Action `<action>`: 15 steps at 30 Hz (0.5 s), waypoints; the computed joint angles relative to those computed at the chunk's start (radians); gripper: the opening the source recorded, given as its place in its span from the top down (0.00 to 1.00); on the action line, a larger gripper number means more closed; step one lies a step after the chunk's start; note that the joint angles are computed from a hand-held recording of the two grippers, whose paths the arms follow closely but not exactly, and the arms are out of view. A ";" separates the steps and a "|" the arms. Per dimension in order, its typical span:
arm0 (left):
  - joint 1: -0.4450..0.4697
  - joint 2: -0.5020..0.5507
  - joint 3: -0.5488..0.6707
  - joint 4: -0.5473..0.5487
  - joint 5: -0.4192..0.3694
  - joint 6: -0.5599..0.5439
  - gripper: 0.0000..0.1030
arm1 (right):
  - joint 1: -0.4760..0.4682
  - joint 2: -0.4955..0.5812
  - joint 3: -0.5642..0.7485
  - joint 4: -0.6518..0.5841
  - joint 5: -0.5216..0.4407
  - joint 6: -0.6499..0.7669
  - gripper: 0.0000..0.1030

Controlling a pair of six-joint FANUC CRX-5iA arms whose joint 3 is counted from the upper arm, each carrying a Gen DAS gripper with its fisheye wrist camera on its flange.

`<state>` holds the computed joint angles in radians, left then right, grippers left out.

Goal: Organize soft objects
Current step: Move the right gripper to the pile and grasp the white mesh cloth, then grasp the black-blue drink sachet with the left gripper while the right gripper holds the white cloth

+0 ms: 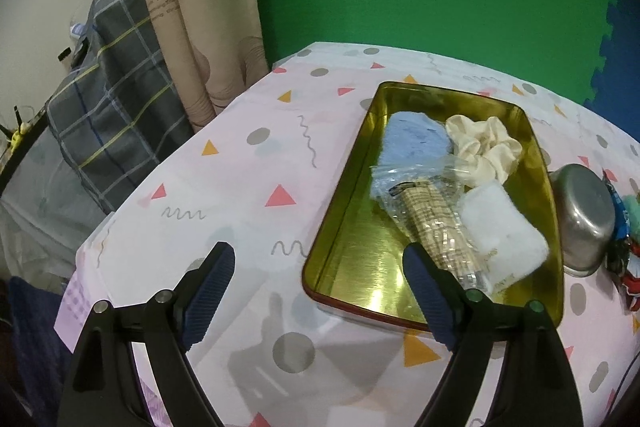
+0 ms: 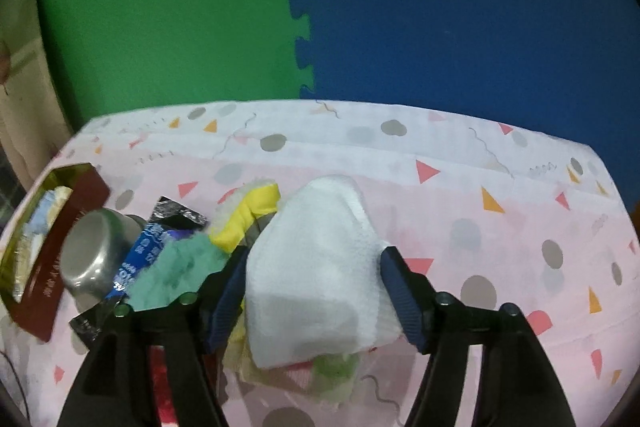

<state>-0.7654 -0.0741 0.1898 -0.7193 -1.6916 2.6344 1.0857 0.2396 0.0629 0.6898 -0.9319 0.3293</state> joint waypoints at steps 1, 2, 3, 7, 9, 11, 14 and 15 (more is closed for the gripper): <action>-0.003 0.004 0.006 0.003 0.002 -0.003 0.19 | 0.000 -0.014 -0.020 0.005 0.020 -0.012 0.41; -0.007 0.008 0.013 0.004 0.001 -0.006 0.19 | 0.000 -0.028 -0.041 0.014 0.036 -0.025 0.44; -0.014 0.014 0.021 0.001 -0.001 -0.009 0.19 | 0.003 -0.039 -0.055 0.020 0.043 -0.032 0.51; -0.051 0.049 0.071 -0.023 -0.018 -0.039 0.19 | 0.015 -0.080 -0.113 0.069 0.054 -0.081 0.65; -0.061 0.060 0.088 -0.021 -0.011 -0.049 0.19 | 0.020 -0.096 -0.135 0.089 0.047 -0.100 0.70; -0.069 0.074 0.109 -0.008 0.007 -0.058 0.19 | 0.024 -0.115 -0.159 0.109 0.040 -0.111 0.73; -0.074 0.096 0.139 0.020 0.045 -0.082 0.19 | 0.035 -0.131 -0.182 0.145 0.001 -0.117 0.75; -0.076 0.102 0.148 0.028 0.058 -0.090 0.19 | 0.039 -0.137 -0.192 0.157 -0.013 -0.120 0.75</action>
